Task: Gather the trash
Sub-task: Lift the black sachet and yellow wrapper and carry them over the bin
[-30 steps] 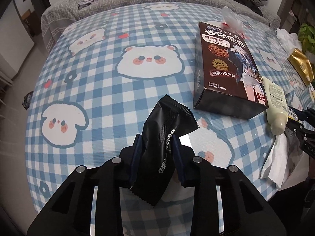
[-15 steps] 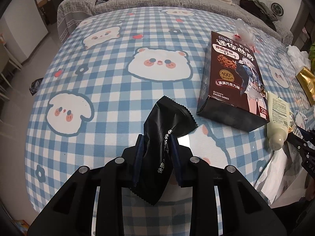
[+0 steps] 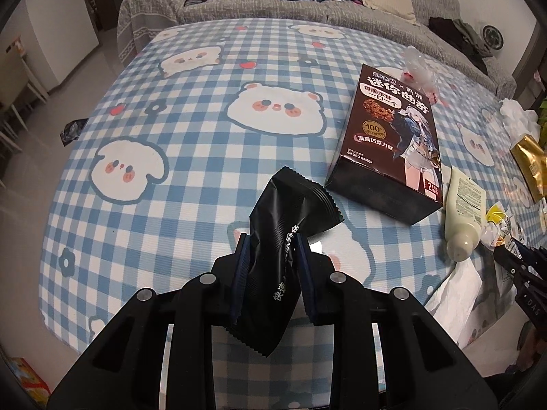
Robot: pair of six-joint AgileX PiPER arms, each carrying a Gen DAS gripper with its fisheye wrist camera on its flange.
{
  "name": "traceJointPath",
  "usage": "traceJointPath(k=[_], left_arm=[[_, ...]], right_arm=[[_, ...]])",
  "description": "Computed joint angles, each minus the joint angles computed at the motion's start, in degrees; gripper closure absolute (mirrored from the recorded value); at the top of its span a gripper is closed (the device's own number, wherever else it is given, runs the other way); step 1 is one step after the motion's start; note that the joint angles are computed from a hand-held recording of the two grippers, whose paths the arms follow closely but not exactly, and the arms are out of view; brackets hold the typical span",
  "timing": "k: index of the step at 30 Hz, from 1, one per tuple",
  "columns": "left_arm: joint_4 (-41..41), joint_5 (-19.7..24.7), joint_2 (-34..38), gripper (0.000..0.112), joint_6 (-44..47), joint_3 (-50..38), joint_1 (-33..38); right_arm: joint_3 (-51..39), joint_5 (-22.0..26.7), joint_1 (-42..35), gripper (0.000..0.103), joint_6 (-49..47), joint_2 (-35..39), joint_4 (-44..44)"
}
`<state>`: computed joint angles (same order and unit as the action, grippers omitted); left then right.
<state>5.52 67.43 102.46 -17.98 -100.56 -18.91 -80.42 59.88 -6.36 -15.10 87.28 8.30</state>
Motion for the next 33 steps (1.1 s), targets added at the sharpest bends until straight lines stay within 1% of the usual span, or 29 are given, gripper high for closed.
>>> traceJointPath(k=[12, 20, 28, 30, 33], left_arm=[[2.0, -2.0, -6.9, 0.086, -5.5, 7.7, -2.5], [3.2, -2.9, -12.2, 0.086, -8.5, 12.9, -5.4], [5.1, -3.8, -18.2, 0.086, -14.4, 19.1, -9.4], [7.2, -3.7, -19.7, 0.086, -17.2, 20.5, -11.0], [8.4, -4.1, -22.1, 0.086, -20.5, 23.1, -12.4]], right_arm=[[5.9, -0.2, -1.2, 0.072, 0.4, -7.3, 0.1], [9.3, -0.3, -1.4, 0.072, 1.3, -12.1, 0.2], [12.9, -0.8, -1.6, 0.072, 2.7, -17.0, 0.3], [13.6, -0.9, -1.7, 0.072, 3.0, -18.4, 0.3], [15.0, -0.5, -3.6, 0.072, 1.8, -21.5, 1.6]])
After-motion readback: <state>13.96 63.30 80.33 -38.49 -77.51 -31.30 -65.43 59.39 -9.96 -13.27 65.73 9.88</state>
